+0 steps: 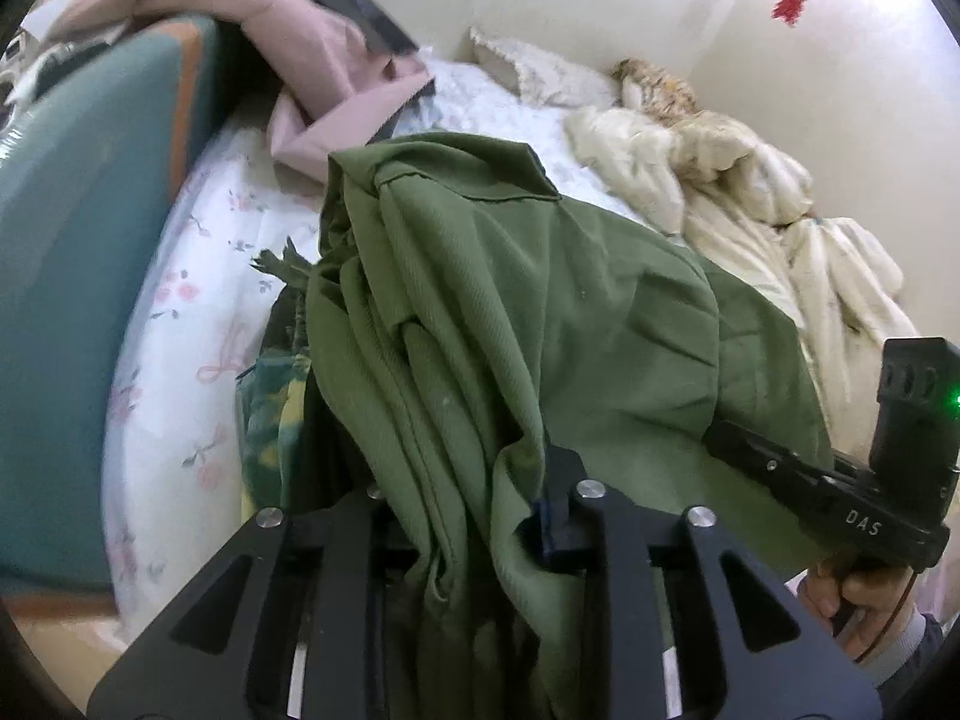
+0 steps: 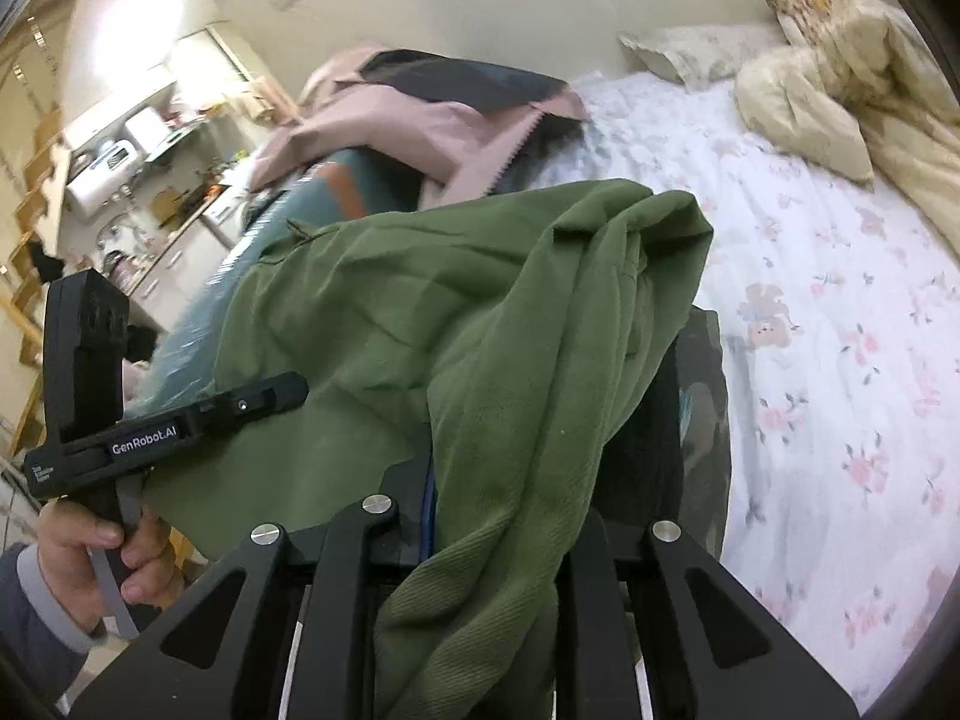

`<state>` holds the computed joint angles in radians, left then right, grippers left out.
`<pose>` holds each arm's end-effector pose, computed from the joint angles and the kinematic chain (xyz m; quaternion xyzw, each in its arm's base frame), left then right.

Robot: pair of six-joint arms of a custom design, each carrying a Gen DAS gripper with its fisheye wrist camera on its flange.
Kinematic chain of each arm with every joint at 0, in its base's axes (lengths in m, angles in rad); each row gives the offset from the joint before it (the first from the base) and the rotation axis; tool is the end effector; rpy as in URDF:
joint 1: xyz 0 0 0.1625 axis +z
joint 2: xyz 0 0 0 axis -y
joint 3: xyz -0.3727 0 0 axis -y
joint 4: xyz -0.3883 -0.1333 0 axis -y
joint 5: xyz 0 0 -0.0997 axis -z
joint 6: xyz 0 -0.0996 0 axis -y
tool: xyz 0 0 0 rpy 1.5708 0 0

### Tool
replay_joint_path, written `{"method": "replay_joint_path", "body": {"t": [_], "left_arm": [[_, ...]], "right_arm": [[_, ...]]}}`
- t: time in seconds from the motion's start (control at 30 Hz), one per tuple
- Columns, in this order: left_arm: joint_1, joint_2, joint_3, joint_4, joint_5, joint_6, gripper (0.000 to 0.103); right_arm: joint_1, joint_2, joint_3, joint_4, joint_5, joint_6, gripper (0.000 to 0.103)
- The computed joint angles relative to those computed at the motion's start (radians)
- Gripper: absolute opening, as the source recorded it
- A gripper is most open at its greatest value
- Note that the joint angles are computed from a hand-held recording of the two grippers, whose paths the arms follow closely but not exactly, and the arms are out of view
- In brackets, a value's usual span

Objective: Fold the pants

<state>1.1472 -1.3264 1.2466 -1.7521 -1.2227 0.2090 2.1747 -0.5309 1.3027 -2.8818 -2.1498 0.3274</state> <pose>-0.0932 -0.6137 0.4904 0.2823 0.9351 -0.1459 0.1570 0.4783 -0.5545 0.0600 0.0520 -0.9254 0.3516 0.1313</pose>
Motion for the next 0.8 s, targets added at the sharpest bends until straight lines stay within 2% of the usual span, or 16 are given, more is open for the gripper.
{"method": "replay_joint_path", "body": {"t": [0.07,0.1,0.13,0.17,0.2,0.23,0.27,0.3,0.4,0.47,0.5,0.53,0.6,0.67,0.73,0.8], "left_arm": [[0.017,0.019,-0.002,-0.011,0.012,0.026,0.031],[0.023,0.023,0.000,-0.020,0.012,0.032,0.040],[0.033,0.022,0.004,-0.039,0.023,0.043,0.056],[0.038,0.019,0.008,-0.067,0.036,0.053,0.067],[0.040,0.007,0.019,-0.092,0.063,0.064,0.088],[0.043,-0.005,0.026,-0.105,0.076,0.075,0.095],[0.047,-0.011,0.024,-0.108,0.070,0.094,0.095],[0.047,-0.022,0.036,-0.126,0.082,0.115,0.095],[0.023,-0.079,0.105,-0.204,0.189,0.137,0.095],[0.008,-0.112,0.142,-0.273,0.263,0.143,0.095],[-0.009,-0.144,0.177,-0.332,0.327,0.146,0.094],[-0.023,-0.166,0.194,-0.349,0.350,0.139,0.094],[-0.031,-0.216,0.185,-0.296,0.304,0.084,0.094],[-0.058,-0.288,0.204,-0.222,0.309,0.012,0.094],[-0.110,-0.408,0.277,-0.186,0.325,-0.014,0.094],[-0.189,-0.542,0.353,-0.118,0.353,-0.051,0.094]], "right_arm": [[-0.028,0.007,-0.004,0.023,0.011,0.006,0.024],[-0.035,0.000,0.014,0.019,-0.010,0.008,0.034],[-0.044,-0.015,0.047,-0.006,-0.014,0.018,0.047],[-0.053,-0.027,0.069,-0.031,-0.011,0.020,0.054],[-0.058,-0.052,0.113,-0.067,-0.028,0.031,0.069],[-0.060,-0.066,0.139,-0.087,-0.035,0.037,0.074],[-0.062,-0.085,0.169,-0.110,-0.033,0.043,0.074],[-0.051,-0.098,0.191,-0.139,-0.066,0.054,0.074],[-0.019,-0.142,0.245,-0.172,-0.170,0.130,0.074],[0.000,-0.178,0.271,-0.125,-0.193,0.187,0.074],[0.019,-0.196,0.284,-0.100,-0.199,0.197,0.074],[0.039,-0.204,0.286,-0.077,-0.215,0.197,0.074],[0.101,-0.213,0.284,-0.028,-0.276,0.194,0.074],[0.165,-0.216,0.280,0.013,-0.328,0.204,0.076],[0.245,-0.210,0.270,0.076,-0.396,0.251,0.076],[0.327,-0.197,0.242,0.206,-0.486,0.341,0.076]]}}
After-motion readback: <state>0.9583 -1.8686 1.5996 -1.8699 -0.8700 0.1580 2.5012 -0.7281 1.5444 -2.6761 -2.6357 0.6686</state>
